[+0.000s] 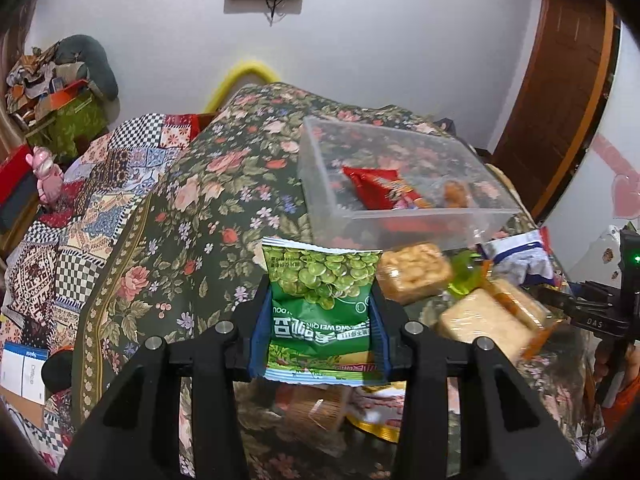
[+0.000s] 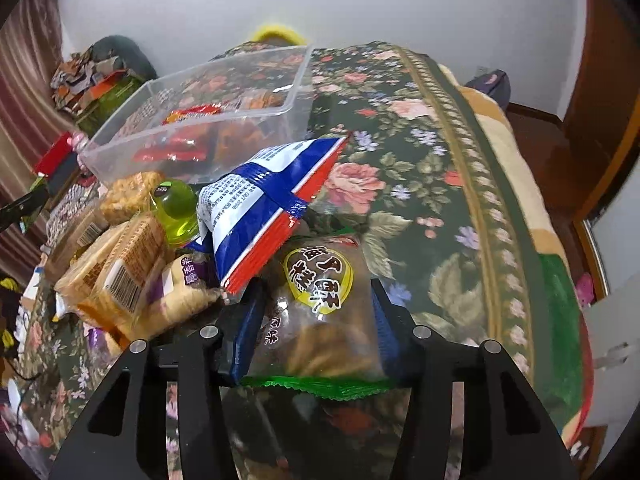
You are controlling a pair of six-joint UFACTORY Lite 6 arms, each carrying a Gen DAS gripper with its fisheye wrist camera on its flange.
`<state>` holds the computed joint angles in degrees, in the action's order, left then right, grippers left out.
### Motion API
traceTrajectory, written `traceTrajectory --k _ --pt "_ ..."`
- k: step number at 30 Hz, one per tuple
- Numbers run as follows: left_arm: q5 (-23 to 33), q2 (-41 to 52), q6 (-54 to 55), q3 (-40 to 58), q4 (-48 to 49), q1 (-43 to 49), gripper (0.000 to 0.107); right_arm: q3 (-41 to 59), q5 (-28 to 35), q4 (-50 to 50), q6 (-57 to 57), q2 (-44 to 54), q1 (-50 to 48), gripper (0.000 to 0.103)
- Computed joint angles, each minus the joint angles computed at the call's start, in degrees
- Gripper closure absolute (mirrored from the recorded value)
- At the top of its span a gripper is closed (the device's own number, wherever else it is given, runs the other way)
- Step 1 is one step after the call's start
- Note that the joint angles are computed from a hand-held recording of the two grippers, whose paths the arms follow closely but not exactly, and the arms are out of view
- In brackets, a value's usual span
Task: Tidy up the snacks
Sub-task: 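Lower both held bags into the clear box and open both tools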
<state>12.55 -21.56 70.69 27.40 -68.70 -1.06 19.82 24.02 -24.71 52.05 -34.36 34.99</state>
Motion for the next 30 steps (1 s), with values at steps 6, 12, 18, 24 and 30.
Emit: traceTrajectory --k 6,12,18,24,30 --pt "0.8 -5.8 -18.2 -0.3 15.4 -3.4 0.065 0.9 9.6 -3.8 3.2 -8.4 2.3 0.056" --pt "1.2 -8.3 -33.6 2.2 28.6 -7.2 0.065 6.3 15.2 -5.9 1.8 -11.7 2.2 0.056" --pt "0.4 -5.4 -41.1 7.0 34.1 -10.7 0.065 13.0 14.2 -10.3 3.9 -7.7 4.0 0.056" --pt "-2.3 1.7 -46.1 12.4 38.5 -13.7 0.065 19.0 7.8 -15.1 7.9 2.0 5.0 0.056" --pt "-3.9 11.7 -38.9 19.7 31.1 -13.5 0.065 24.5 0.7 -16.7 8.6 12.0 3.0 0.056"
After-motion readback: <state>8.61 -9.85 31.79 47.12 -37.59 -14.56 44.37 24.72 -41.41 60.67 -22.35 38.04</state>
